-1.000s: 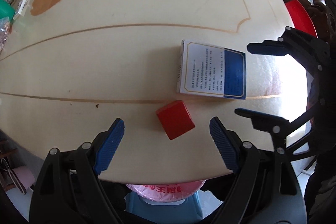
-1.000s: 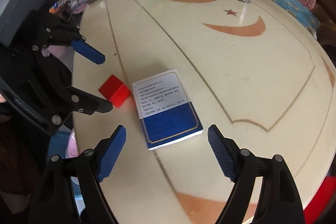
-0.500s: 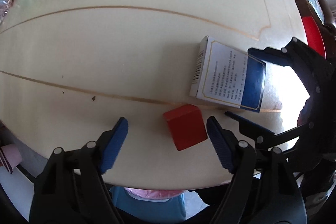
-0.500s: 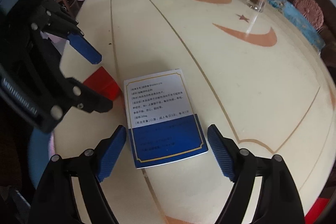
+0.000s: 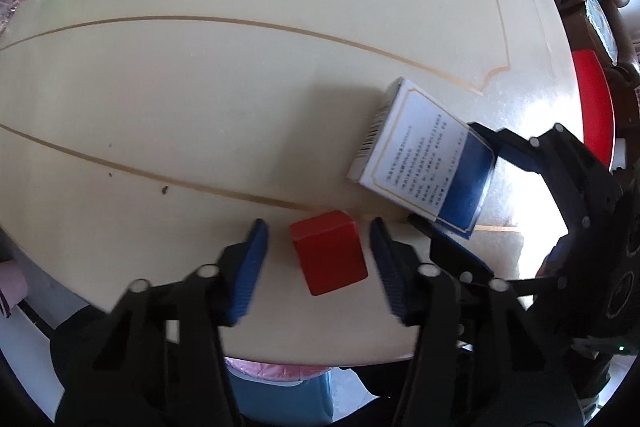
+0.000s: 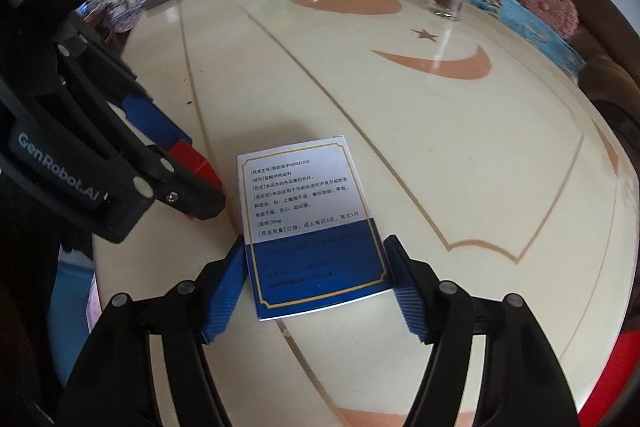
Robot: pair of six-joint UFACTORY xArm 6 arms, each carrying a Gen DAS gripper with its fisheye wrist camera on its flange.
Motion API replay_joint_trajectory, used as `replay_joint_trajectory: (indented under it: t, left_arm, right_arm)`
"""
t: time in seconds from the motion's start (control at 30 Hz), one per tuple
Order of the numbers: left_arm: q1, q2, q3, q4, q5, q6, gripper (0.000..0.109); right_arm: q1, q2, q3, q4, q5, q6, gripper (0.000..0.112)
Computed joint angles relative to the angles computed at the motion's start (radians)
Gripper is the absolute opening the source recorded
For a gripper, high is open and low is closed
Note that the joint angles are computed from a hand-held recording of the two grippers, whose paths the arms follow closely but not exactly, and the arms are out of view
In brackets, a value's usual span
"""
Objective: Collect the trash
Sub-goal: 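Lower the left gripper around the red cube while the right gripper approaches the medicine box, then close the left gripper on the red cube while the right gripper grasps the medicine box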
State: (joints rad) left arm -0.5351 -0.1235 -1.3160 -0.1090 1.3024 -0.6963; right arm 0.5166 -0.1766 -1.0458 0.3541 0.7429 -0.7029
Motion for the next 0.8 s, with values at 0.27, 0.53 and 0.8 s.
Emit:
replay_joint_trajectory:
  t: [0.27, 0.53, 0.8]
  left_arm:
    - [0.016, -0.015, 0.011, -0.034, -0.007, 0.018, 0.035]
    - [0.033, -0.045, 0.019, -0.037, 0.002, 0.061, 0.032]
    - [0.018, -0.123, 0.122, 0.023, -0.079, 0.077, 0.031]
  right_arm:
    - [0.040, -0.059, 0.089, -0.166, -0.127, 0.245, 0.065]
    - [0.058, -0.107, 0.149, -0.296, -0.186, 0.460, 0.065]
    - [0.062, -0.136, 0.158, -0.511, -0.182, 0.726, 0.065]
